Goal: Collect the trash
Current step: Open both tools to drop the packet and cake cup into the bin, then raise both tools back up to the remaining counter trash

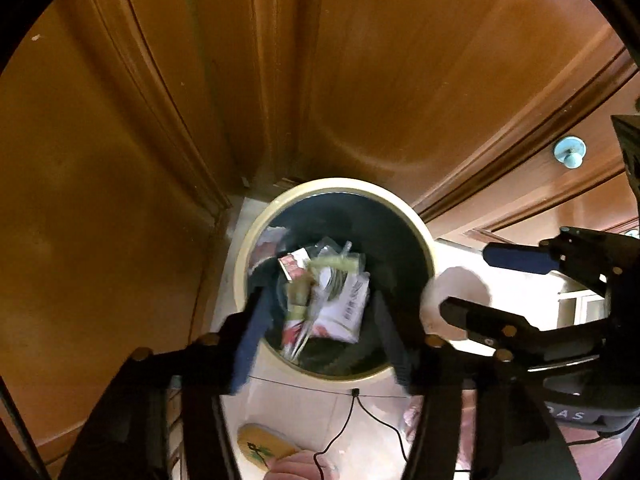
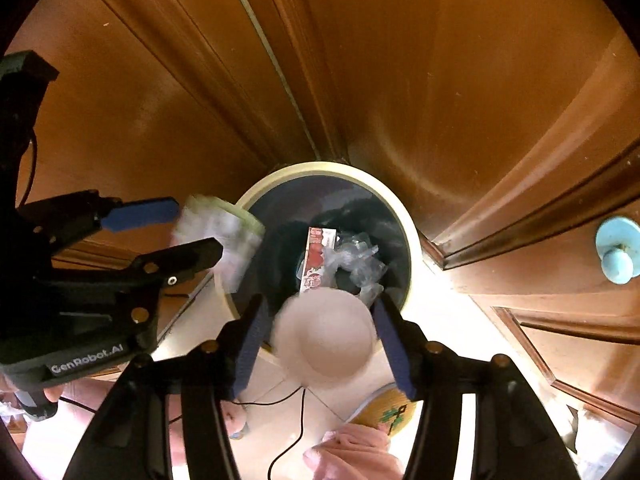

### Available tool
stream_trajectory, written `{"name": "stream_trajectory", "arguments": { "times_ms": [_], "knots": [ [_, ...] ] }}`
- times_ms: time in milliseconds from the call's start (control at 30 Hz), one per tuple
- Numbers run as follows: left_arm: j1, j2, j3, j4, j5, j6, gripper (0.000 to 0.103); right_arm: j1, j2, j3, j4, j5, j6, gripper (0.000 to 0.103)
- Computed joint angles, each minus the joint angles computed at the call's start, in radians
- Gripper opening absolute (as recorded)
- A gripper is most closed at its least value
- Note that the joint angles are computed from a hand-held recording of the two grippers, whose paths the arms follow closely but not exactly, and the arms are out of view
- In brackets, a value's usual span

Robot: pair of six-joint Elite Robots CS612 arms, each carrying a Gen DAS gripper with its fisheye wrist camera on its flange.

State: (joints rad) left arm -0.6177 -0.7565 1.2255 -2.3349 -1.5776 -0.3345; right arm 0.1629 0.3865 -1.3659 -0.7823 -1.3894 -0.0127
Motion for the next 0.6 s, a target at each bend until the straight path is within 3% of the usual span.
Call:
{"name": "stream_trajectory", "arguments": {
  "times_ms": [167, 400, 600],
  "knots": [
    [-0.003, -0.022, 0.024, -0.04, 0.023, 0.001, 0.071, -0.005, 0.002, -0.021, -0.018, 0.021, 0.017, 0.056],
    [-0.006, -0.05, 0.017, -0.008, 0.043, 0.007, 0.071, -0.007, -0.022, -0.037, -0.017, 0.031, 0.032, 0.056],
    [-0.013, -0.109, 0.016, 0.012, 0.072, 0.028, 0.071, -0.006, -0.079, -0.033, -0.014, 0.054, 0.027, 0.056]
  ]
}}
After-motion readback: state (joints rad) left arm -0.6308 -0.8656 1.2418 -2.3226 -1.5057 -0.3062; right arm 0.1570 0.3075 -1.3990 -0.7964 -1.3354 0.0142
